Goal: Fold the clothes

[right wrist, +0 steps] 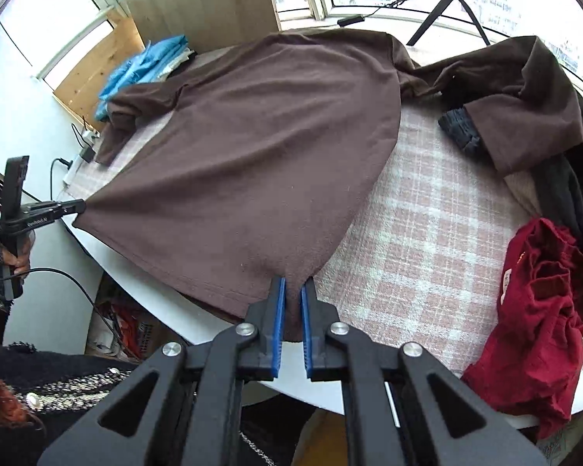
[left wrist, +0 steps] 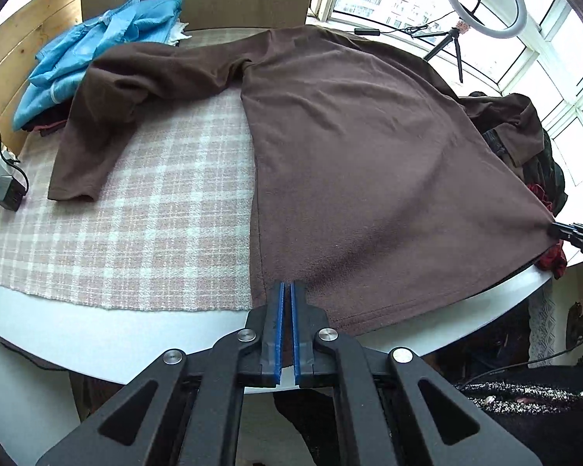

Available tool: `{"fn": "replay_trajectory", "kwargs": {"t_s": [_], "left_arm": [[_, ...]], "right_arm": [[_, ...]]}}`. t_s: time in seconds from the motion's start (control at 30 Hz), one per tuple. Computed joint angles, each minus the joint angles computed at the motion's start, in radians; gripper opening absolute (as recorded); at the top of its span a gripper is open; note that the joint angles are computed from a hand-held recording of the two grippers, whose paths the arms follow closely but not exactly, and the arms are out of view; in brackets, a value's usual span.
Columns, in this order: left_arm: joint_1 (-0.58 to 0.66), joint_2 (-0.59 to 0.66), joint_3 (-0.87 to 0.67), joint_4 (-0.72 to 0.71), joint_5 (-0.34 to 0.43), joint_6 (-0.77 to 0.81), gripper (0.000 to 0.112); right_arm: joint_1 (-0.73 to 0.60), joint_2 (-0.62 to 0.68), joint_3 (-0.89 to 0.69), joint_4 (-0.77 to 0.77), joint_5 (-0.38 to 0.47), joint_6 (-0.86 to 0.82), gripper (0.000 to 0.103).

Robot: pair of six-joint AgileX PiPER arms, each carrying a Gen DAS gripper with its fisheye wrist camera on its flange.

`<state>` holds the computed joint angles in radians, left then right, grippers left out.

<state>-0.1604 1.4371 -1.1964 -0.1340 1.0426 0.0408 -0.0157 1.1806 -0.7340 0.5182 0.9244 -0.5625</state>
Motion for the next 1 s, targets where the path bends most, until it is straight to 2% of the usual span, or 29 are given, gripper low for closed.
{"fn": "replay_trajectory", "kwargs": {"t_s": [0.07,0.17,0.23,0.4,0.47,0.57,0.67,0.7,0.8,0.87,0.93,1.0], "left_arm": [[0.033,0.030,0.025,-0.020,-0.014,0.030,0.003],[0.071,0.092,0.094,-0.039,-0.038,0.069,0.003],[0.062,0.103,0.096,-0.030,-0.033,0.069,0.003],[0.054,0.021,-0.005,-0.004,0.046,0.068,0.003],[0.073,0.032,0.009,-0.011,0.044,0.087,0.003],[0.086,0.108,0.062,0.046,0.031,0.066,0.000],[0.129,0.150,0.089,0.091,0.037,0.046,0.000],[0.143,0.150,0.077,0.101,0.049,0.030,0.000],[0.136,0.154,-0.027,0.070,0.076,0.013,0.000],[0.055,0.197,-0.122,0.052,0.061,0.005,0.000],[-0.030,0.264,-0.230,0.050,0.048,0.000,0.007],[-0.093,0.360,-0.337,0.069,0.070,-0.007,0.007]], "right_arm": [[0.064,0.022,-0.001,-0.042,-0.050,0.085,0.008],[0.151,0.156,0.003,-0.155,-0.102,0.224,0.008],[0.179,0.187,0.023,-0.177,-0.096,0.248,0.008],[0.152,0.066,-0.049,-0.168,0.020,0.240,0.008],[0.128,0.052,-0.067,-0.151,0.036,0.226,0.008],[0.208,0.156,-0.051,-0.168,0.009,0.221,0.012],[0.230,0.245,-0.070,-0.203,0.012,0.188,0.014],[0.190,0.261,-0.095,-0.188,0.009,0.153,0.016],[0.036,0.350,-0.231,-0.126,0.000,0.080,0.041],[-0.050,0.457,-0.368,-0.068,-0.039,0.072,0.043],[-0.073,0.600,-0.552,-0.100,-0.070,0.161,0.044],[-0.064,0.741,-0.733,-0.137,-0.063,0.227,0.044]]}}
